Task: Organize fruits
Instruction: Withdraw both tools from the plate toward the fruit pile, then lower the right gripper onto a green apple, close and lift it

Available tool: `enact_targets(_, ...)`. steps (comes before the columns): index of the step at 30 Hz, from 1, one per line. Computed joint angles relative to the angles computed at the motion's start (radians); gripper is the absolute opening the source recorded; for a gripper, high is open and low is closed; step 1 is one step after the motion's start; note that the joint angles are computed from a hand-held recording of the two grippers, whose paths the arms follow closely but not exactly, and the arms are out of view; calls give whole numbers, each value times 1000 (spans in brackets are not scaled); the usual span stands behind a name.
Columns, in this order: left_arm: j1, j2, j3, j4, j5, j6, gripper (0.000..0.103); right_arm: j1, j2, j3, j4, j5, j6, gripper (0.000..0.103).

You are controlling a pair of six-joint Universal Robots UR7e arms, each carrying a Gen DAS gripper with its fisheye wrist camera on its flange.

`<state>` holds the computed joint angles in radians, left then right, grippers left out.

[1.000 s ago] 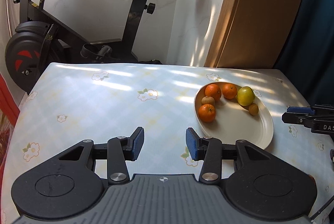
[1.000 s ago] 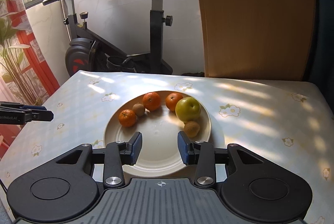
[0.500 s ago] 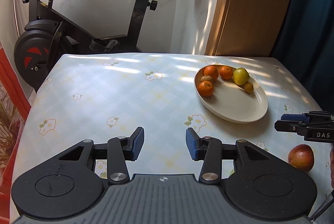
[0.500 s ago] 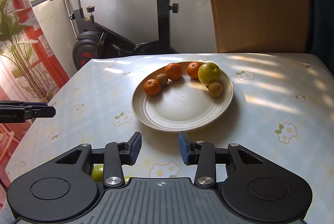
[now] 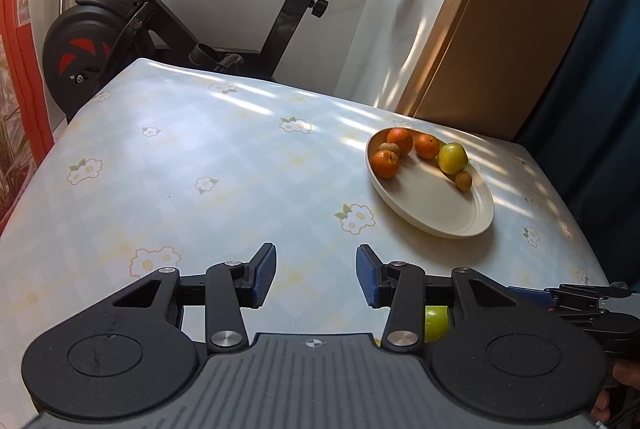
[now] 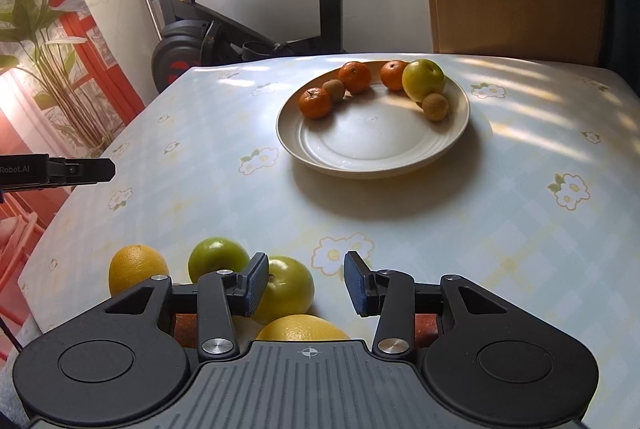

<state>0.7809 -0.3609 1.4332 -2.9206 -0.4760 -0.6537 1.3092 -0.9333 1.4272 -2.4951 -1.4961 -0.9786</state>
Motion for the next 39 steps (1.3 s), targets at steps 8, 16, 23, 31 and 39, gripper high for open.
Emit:
enact_targets(8, -3, -8, 11, 35, 6, -23, 46, 10, -10, 5, 51, -21, -55, 47)
enact_targets(16, -8, 0, 9, 33, -6, -10, 46, 20, 6, -9, 78, -62, -93, 48)
enact_targets(23, -9, 2, 9, 17, -17, 8, 46, 22, 24, -40, 130, -77, -81, 45)
enact_targets(31, -6, 2, 4, 27, -22, 4, 46, 16, 26, -44, 130, -64, -83, 44)
enact_targets(39, 0, 1, 3, 21, -49, 11, 46, 8, 22, -43, 97, -36, -71, 43)
